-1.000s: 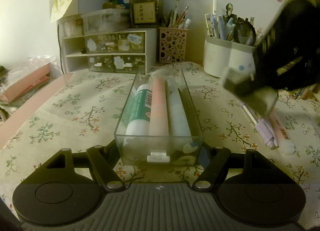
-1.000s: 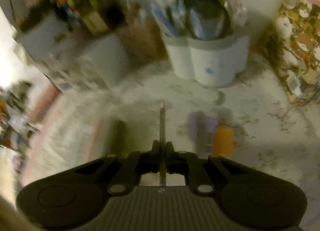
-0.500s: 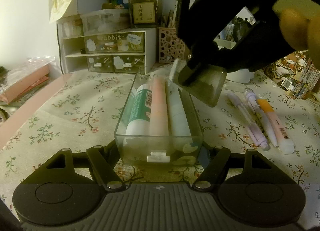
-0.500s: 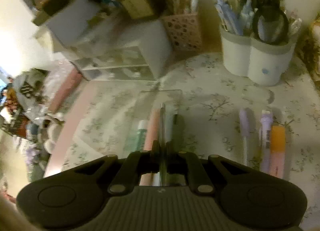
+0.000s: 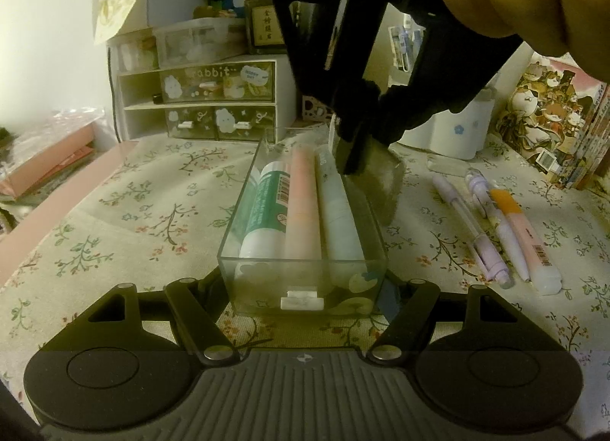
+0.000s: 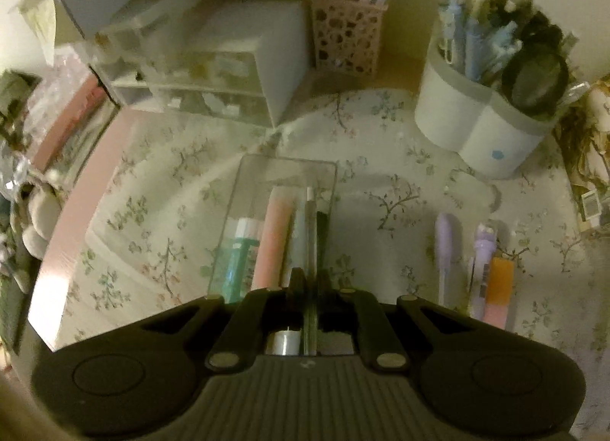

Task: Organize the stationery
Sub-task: 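Lower the grey translucent case into the clear box and release, then move the right gripper toward the purple and orange highlighters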

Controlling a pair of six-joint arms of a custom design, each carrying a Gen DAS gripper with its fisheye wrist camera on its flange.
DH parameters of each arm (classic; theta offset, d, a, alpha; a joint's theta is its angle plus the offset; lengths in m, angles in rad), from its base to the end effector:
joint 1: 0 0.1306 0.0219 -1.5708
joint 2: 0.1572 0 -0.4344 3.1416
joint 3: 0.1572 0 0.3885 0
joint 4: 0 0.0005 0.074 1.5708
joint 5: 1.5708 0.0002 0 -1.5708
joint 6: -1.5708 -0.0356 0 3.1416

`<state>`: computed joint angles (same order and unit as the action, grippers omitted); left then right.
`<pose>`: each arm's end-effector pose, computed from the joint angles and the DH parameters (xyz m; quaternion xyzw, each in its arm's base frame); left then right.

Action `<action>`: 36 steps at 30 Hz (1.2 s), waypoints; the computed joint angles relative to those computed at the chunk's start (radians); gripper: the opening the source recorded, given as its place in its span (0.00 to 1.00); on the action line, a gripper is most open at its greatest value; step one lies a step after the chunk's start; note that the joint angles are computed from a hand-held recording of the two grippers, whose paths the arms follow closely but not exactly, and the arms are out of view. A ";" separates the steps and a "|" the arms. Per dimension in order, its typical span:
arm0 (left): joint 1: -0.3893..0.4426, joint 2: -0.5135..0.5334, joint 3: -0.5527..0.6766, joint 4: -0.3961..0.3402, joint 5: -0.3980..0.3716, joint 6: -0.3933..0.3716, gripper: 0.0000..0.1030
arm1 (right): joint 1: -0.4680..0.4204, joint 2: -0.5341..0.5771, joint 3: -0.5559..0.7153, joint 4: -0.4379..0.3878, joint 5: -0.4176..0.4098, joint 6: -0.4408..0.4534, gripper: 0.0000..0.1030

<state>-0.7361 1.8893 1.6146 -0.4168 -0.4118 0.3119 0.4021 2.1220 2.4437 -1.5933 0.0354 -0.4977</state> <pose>0.5108 -0.4442 0.3432 0.1014 0.8843 -0.0483 0.4533 0.6496 0.2744 0.4786 0.0499 0.9874 0.0490 0.1418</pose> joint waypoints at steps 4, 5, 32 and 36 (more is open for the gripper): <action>0.001 -0.002 -0.004 0.005 0.006 -0.003 0.71 | 0.000 -0.003 0.001 0.005 -0.004 -0.003 0.03; 0.002 -0.003 -0.005 0.007 0.011 -0.005 0.71 | 0.000 -0.007 -0.005 0.010 -0.009 0.003 0.04; 0.005 0.001 -0.005 0.016 0.022 -0.016 0.71 | -0.109 -0.358 -0.566 0.492 -0.076 -0.010 0.13; 0.003 0.002 -0.004 0.016 0.020 -0.018 0.71 | -0.149 -0.410 -0.689 0.555 -0.052 -0.052 0.13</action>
<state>-0.7328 1.8914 1.6108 -0.4011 -0.3919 0.2942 0.2527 1.7124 1.7551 -1.0380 -0.0163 -0.5494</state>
